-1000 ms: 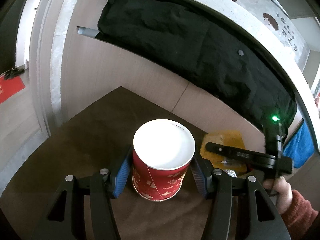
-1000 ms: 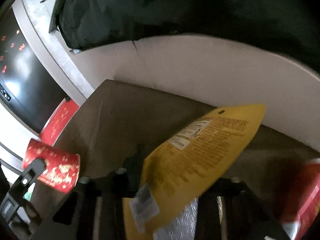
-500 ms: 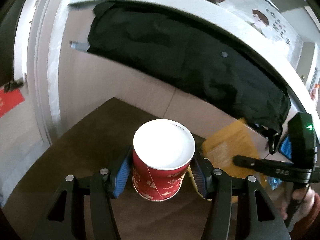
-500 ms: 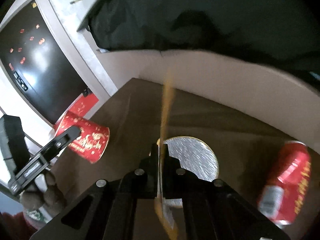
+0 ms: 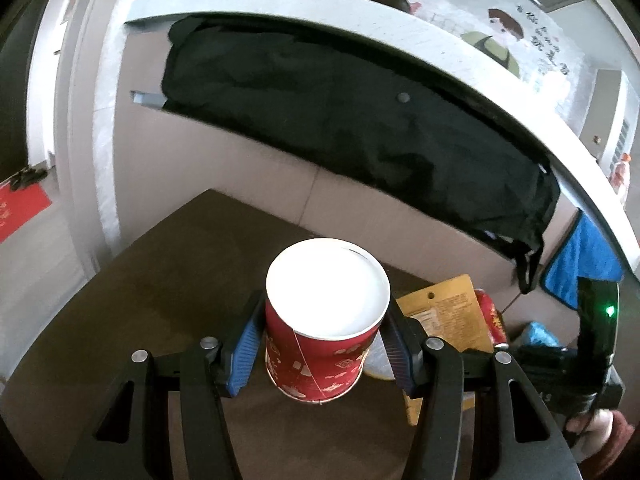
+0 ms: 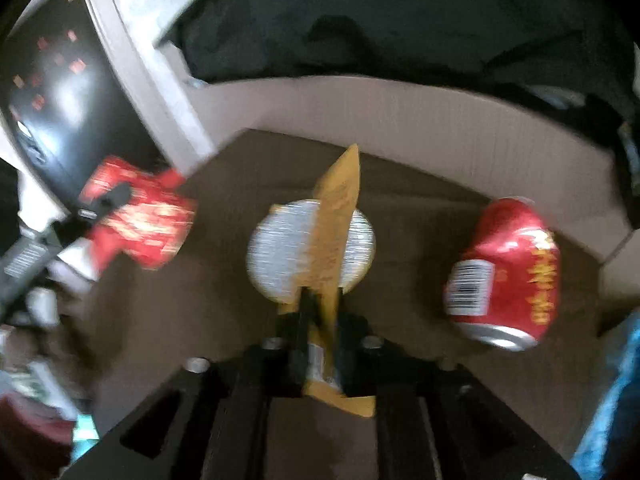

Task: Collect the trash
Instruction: 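Grasp the yellow snack packet with the right gripper while the left holds the red cup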

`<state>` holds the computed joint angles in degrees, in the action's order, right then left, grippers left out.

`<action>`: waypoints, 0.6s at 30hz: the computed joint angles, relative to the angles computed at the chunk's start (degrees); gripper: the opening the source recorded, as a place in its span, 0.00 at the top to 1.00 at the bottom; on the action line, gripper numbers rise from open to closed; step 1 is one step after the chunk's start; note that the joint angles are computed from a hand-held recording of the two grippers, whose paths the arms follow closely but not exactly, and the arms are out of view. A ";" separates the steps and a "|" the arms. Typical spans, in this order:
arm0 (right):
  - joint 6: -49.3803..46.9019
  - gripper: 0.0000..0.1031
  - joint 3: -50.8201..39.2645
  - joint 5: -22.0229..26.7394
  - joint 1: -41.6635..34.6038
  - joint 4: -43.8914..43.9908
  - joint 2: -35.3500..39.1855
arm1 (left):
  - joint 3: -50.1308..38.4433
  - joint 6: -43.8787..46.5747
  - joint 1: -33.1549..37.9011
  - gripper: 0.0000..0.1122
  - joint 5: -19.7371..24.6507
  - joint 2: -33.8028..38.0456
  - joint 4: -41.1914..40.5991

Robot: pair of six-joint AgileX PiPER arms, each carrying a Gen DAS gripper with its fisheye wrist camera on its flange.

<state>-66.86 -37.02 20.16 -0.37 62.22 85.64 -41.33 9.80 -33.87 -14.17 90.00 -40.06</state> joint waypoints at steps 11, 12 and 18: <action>-12.69 0.42 5.26 -0.39 -2.45 14.84 2.78 | 0.22 -18.88 2.42 0.49 -2.99 4.32 20.35; -12.00 0.42 5.24 -2.73 -0.90 15.84 3.25 | 0.39 -19.36 2.39 0.49 -3.57 4.58 21.35; -1.01 0.37 2.70 -4.42 3.48 12.21 7.21 | 1.65 -30.77 5.02 0.49 -6.05 5.53 32.79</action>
<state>-67.88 -34.32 15.74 3.11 74.43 92.85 -39.68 -20.97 -28.85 -20.22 95.53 -7.26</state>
